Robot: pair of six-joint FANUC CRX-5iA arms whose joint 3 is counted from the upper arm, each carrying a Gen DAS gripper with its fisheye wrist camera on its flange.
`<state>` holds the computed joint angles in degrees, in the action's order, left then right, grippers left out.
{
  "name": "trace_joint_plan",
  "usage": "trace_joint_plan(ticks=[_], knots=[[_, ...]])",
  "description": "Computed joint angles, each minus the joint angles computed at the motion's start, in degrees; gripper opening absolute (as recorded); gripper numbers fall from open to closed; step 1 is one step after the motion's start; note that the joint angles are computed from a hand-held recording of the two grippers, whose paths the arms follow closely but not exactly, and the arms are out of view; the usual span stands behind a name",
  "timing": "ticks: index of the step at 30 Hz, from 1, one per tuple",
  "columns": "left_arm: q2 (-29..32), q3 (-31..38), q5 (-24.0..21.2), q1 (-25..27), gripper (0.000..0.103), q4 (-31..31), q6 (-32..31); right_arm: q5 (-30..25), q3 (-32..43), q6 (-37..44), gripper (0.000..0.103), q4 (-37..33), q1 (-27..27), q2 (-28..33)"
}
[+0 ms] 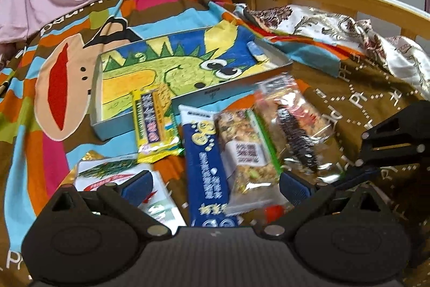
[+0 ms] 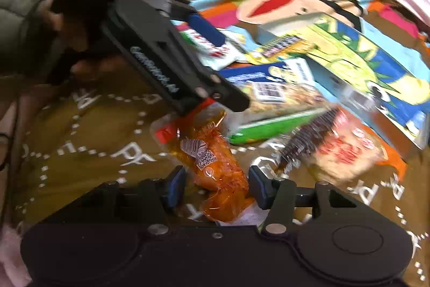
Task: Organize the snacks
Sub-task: 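Close left gripper on the nut bar while right gripper closes on the orange spicy-strip pack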
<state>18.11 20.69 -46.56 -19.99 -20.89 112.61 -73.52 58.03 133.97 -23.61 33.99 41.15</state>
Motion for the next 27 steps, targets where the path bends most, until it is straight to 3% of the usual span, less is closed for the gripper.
trace_joint_plan(ticks=[4,10,12,18,22,25,27], knots=[[1.83,2.13,-0.05,0.19,0.097,2.16,-1.37,-0.55,0.91,-2.59,0.052,-0.03,-0.29,0.47],[4.76,5.11,-0.80,1.23,0.080,6.33,-3.46,1.15,-1.51,-0.75,0.058,-1.40,-0.51,-0.85],[5.81,6.23,-1.45,1.75,0.069,7.63,-3.48,1.16,-1.34,-0.69,0.060,-1.79,-0.47,-0.75],[8.66,10.06,-3.76,2.39,0.055,9.05,-5.08,1.05,-0.61,-1.40,0.062,-2.88,-0.53,-0.37],[10.46,12.75,-5.98,2.89,0.052,10.77,-6.82,2.25,-1.04,-3.33,0.058,-2.92,-0.38,-0.48],[11.82,14.63,-7.83,3.49,0.046,13.06,-7.70,5.32,-3.65,-3.67,0.047,-2.83,-0.06,-1.73],[12.03,15.21,-8.51,3.37,0.043,12.75,-6.33,5.96,-3.72,-3.21,0.045,-2.40,0.14,-1.65]])
